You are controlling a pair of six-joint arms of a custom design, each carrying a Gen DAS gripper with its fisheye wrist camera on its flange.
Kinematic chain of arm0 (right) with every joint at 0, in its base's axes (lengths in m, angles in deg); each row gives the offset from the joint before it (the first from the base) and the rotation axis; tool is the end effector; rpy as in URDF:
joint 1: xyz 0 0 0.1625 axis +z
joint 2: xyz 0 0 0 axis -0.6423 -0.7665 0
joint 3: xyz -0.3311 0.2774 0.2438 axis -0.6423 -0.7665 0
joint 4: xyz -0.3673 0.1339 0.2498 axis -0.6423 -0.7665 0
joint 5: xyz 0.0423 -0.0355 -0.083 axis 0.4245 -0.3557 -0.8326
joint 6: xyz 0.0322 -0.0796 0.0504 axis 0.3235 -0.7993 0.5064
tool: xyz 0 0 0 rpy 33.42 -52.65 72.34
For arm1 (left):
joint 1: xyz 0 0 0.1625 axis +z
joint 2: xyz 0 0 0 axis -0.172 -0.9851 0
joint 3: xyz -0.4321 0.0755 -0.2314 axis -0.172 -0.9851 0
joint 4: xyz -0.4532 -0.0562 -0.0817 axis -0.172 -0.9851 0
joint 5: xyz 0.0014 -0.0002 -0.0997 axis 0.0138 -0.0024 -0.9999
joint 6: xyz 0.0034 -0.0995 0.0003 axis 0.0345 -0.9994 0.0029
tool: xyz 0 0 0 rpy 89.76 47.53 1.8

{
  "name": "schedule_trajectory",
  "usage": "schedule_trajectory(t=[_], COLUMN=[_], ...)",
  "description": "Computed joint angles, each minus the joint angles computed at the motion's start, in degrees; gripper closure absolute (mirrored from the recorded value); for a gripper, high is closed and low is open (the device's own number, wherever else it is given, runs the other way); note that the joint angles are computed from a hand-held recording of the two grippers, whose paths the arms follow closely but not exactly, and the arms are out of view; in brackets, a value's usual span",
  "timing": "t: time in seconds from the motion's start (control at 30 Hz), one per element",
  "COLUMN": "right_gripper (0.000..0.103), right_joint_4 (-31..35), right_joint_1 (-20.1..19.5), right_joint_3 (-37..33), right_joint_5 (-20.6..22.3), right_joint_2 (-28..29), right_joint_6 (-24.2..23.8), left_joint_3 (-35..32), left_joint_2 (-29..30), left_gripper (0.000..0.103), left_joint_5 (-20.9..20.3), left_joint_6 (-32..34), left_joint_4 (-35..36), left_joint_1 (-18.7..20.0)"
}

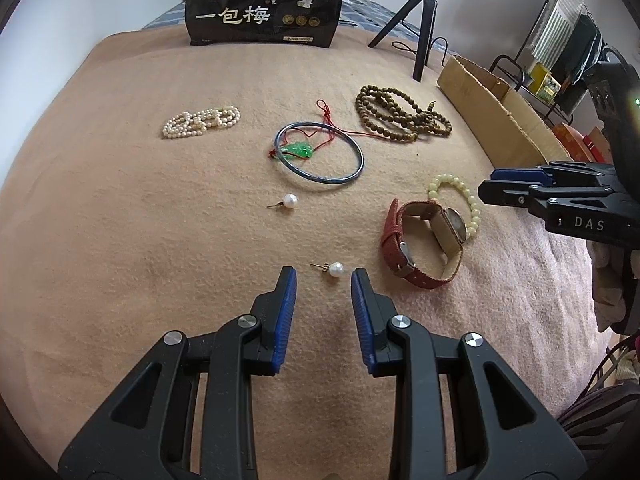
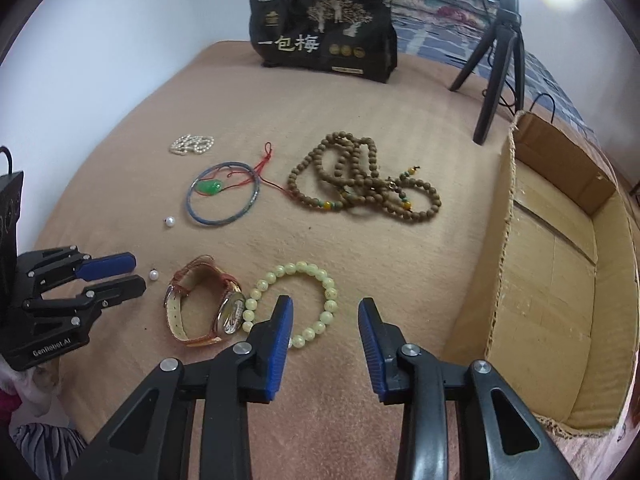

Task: Organize jewelry
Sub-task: 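Close the right tool on the green bead bracelet while the left tool grasps the pearl earring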

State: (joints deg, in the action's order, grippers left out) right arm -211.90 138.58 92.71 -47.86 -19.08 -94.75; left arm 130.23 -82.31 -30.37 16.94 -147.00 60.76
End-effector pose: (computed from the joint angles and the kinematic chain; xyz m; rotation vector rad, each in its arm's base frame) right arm 0.2104 -0.7684 0.1890 1.0866 -2.4339 0.1619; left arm -0.2362 -0.6180 0.1354 0.0870 2.4310 -0.7649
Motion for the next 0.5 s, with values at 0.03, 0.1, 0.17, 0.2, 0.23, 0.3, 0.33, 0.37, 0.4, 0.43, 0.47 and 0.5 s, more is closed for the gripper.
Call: schedule_trajectory(t=[0.03,0.1,0.17,0.2,0.23,0.3,0.33,0.37,0.4,0.43,0.47,0.5], right_gripper=[0.068,0.069,0.070,0.070,0.070,0.071,0.071,0.071,0.071,0.071,0.071,0.071], right_joint_4=[0.34,0.41,-0.58,-1.24,-1.82,-2.10,-1.71,-1.56,-1.64,-1.83,-1.98,-2.13], right_joint_1=[-0.03,0.00,0.09,0.04,0.06,-0.05,-0.14,-0.19,-0.20,-0.17,-0.17,-0.22], right_joint_3=[-0.08,0.10,0.49,0.82,0.91,0.68,0.39,0.18,0.14,0.11,-0.02,0.07], right_joint_5=[0.01,-0.30,-0.97,-1.18,-1.48,-1.69,-1.62,-1.64,-1.77,-1.98,-1.95,-1.90], right_joint_2=[0.07,0.24,0.69,0.75,1.01,1.56,1.81,2.05,2.22,2.40,2.58,2.55], right_joint_6=[0.62,1.40,2.23,2.41,2.81,4.10,4.92,5.42,5.58,5.66,5.84,5.90], left_joint_3=[-0.09,-0.10,-0.31,-0.48,-0.58,-0.71,-0.78,-0.81,-0.80,-0.87,-0.93,-0.99], left_joint_2=[0.13,0.33,0.60,0.69,0.78,0.89,0.94,1.00,1.04,1.11,1.22,1.38], left_gripper=[0.075,0.076,0.083,0.083,0.083,0.084,0.084,0.084,0.084,0.084,0.084,0.084], left_joint_5=[-0.18,-0.45,-0.52,-0.57,-0.60,-0.63,-0.71,-0.76,-0.77,-0.80,-0.79,-0.68], left_joint_6=[0.11,0.46,1.02,1.10,1.15,1.38,1.56,1.75,1.93,2.17,2.47,2.76], left_joint_4=[-0.21,-0.94,-1.05,-0.74,-0.63,-0.70,-0.89,-1.12,-1.32,-1.45,-1.55,-1.58], left_joint_1=[0.08,0.17,0.27,0.37,0.46,0.63,0.77,0.88,0.93,0.99,1.06,1.11])
